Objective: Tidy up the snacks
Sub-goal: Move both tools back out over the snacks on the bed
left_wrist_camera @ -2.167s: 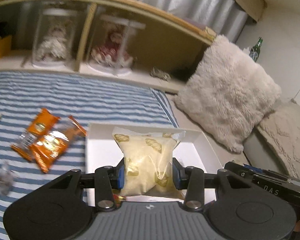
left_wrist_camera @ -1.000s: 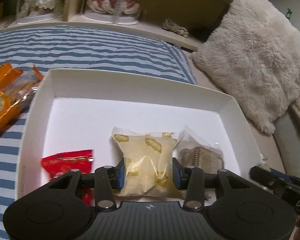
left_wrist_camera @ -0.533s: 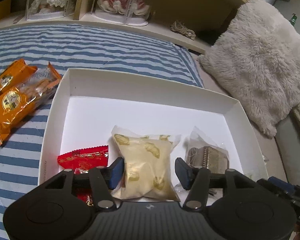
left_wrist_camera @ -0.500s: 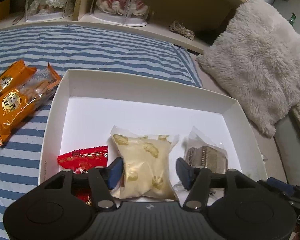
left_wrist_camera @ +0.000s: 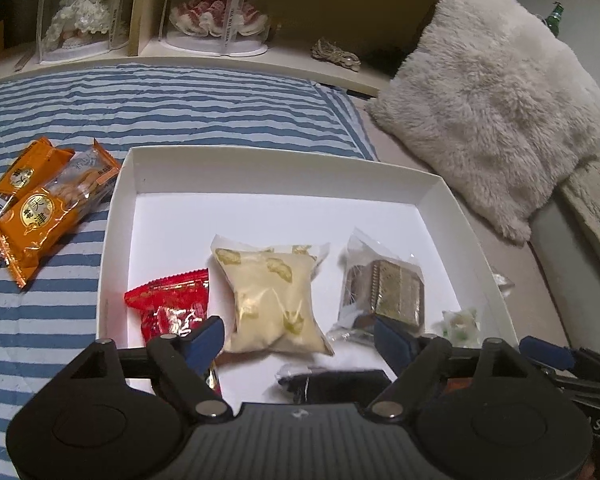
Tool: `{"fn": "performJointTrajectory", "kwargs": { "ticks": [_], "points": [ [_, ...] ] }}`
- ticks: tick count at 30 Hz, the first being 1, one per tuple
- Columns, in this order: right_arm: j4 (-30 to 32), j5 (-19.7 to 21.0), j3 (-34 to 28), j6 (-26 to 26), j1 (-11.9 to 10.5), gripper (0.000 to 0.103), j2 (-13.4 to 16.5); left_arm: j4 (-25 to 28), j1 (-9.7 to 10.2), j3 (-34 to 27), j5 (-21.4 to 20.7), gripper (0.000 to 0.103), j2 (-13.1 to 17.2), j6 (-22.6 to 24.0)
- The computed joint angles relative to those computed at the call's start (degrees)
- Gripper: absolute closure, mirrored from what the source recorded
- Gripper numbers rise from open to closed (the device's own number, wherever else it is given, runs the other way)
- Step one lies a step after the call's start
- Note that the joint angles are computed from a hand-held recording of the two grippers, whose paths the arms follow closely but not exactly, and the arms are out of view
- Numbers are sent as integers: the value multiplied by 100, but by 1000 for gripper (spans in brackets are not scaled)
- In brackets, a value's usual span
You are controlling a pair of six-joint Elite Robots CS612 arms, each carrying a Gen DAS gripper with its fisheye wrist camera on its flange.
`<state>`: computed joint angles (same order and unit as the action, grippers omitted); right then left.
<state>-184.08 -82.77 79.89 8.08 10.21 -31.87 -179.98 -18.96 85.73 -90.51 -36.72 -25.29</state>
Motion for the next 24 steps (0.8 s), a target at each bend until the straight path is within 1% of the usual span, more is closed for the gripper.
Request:
{"fn": "performJointTrajectory", "kwargs": {
  "ticks": [1,3,5,6,8,10,13,17,19,24],
  "points": [
    [-12,-3,27,-13,6,26,-16,-27,-5,44,-5,16,-31,23],
    [-40,-72,81,-23,27,25,-52,-74,-11,123,-18,10,-88,64],
    [-88,-152,127,-9,44,20,-83,-139,-20,216,-4,6,-152,103],
    [-122,-152,154,23,45,19,-98,-177,-25,261,7,5,-180,107],
    [-173,-135,214,115,43,13,-138,-268,-24,359,-2,0,-241,123],
    [-233,-173,281,156,52,8,-184,-363,-18,455,-26,0,-303,179],
    [-337,-322,379,155,80,1,-251,-472,-35,602,57,0,-401,275],
    [-398,-467,519,157,108,1,-355,-620,-40,783,135,0,-518,324],
    [-434,-544,574,141,126,1,-399,-545,-33,844,127,0,-587,412],
    [-493,-654,679,75,166,0,-504,-751,-22,1039,231,0,-705,492]
  ]
}}
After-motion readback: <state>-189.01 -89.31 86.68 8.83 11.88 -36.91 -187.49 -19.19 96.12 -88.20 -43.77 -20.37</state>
